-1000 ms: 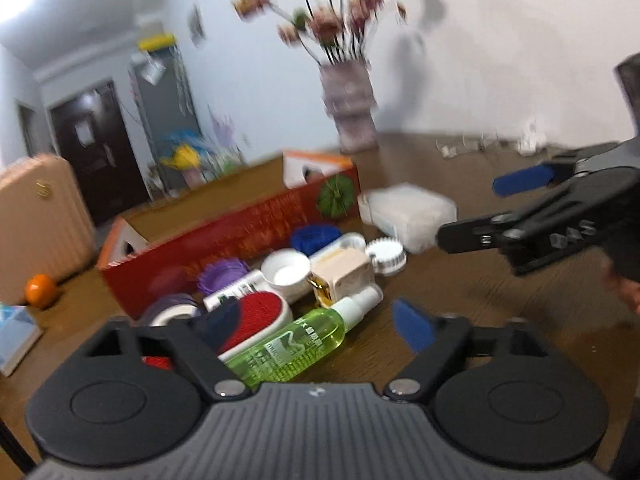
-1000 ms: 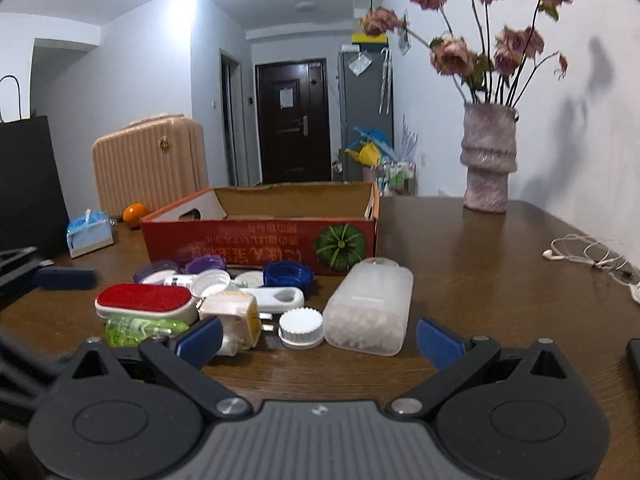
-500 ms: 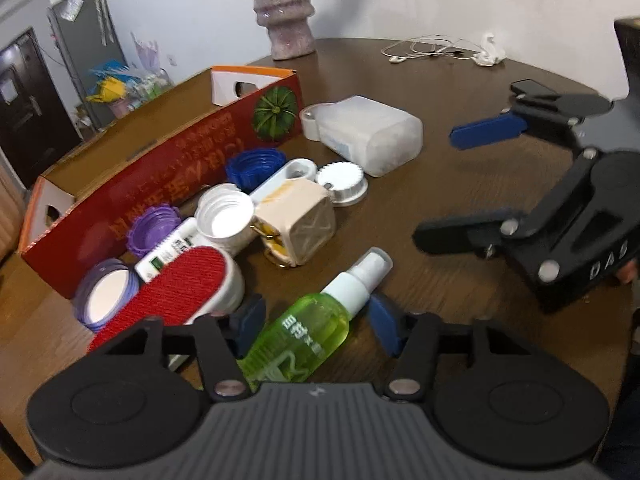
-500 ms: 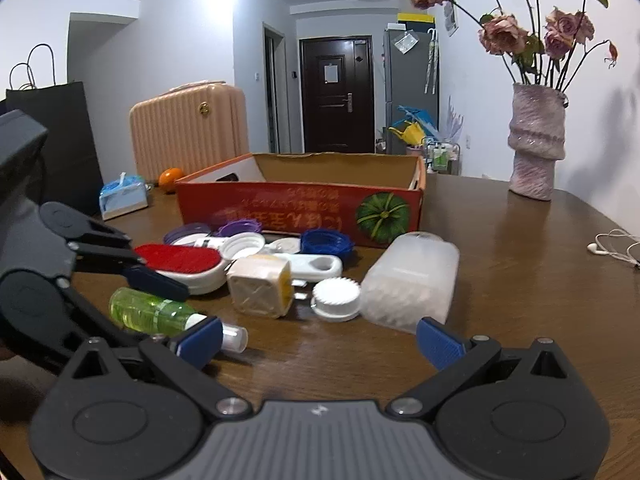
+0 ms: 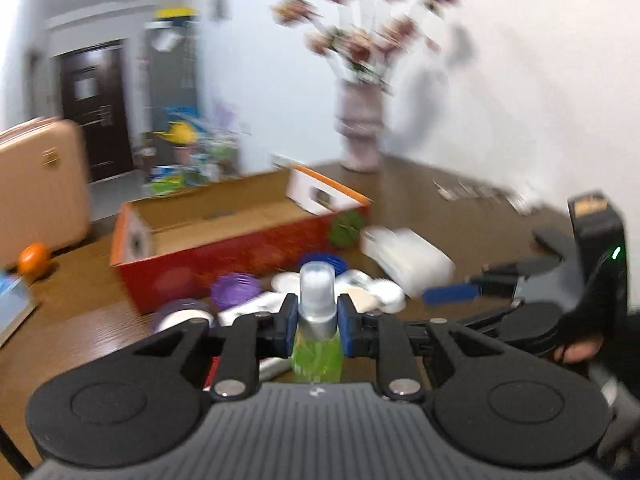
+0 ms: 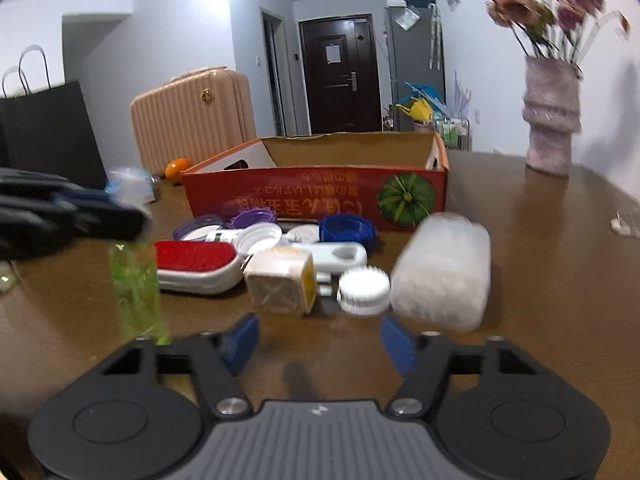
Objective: Organize rigid objects
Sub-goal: 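Grasp the white ridged cap with the right gripper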
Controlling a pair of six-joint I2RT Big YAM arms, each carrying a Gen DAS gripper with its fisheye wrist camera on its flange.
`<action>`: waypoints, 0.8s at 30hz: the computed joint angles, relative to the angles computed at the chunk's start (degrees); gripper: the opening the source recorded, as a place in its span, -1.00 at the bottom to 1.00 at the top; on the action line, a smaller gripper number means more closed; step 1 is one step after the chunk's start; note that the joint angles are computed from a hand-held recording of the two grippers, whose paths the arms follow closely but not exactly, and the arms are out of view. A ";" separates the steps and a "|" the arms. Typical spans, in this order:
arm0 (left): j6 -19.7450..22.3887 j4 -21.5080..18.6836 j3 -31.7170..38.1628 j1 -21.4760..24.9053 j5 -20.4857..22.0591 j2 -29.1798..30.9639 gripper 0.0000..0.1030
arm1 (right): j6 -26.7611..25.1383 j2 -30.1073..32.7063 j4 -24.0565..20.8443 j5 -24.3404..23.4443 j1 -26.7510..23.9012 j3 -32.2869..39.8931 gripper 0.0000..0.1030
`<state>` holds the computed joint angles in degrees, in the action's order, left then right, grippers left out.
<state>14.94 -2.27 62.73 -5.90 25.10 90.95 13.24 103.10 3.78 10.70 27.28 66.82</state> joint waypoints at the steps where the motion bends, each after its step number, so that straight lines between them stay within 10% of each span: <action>1: -2.62 1.56 -0.55 0.39 -0.69 -0.14 -0.60 | -0.42 0.90 -1.20 1.08 0.03 1.55 0.01; 10: -0.72 5.86 -1.30 -0.73 -3.13 1.77 -0.58 | -1.15 6.34 -8.83 6.11 -1.01 10.21 -0.08; 17: -0.52 5.35 -2.25 -0.61 -4.48 3.16 0.01 | -0.14 6.95 -10.76 5.31 -1.17 11.32 -0.24; 24: 0.45 5.42 -3.40 -2.09 -11.38 4.05 -0.38 | 2.16 2.01 -7.37 5.10 0.06 3.49 -0.25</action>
<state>15.39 3.15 59.33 -7.99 13.72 95.00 15.40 105.11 -3.59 15.81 27.34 70.31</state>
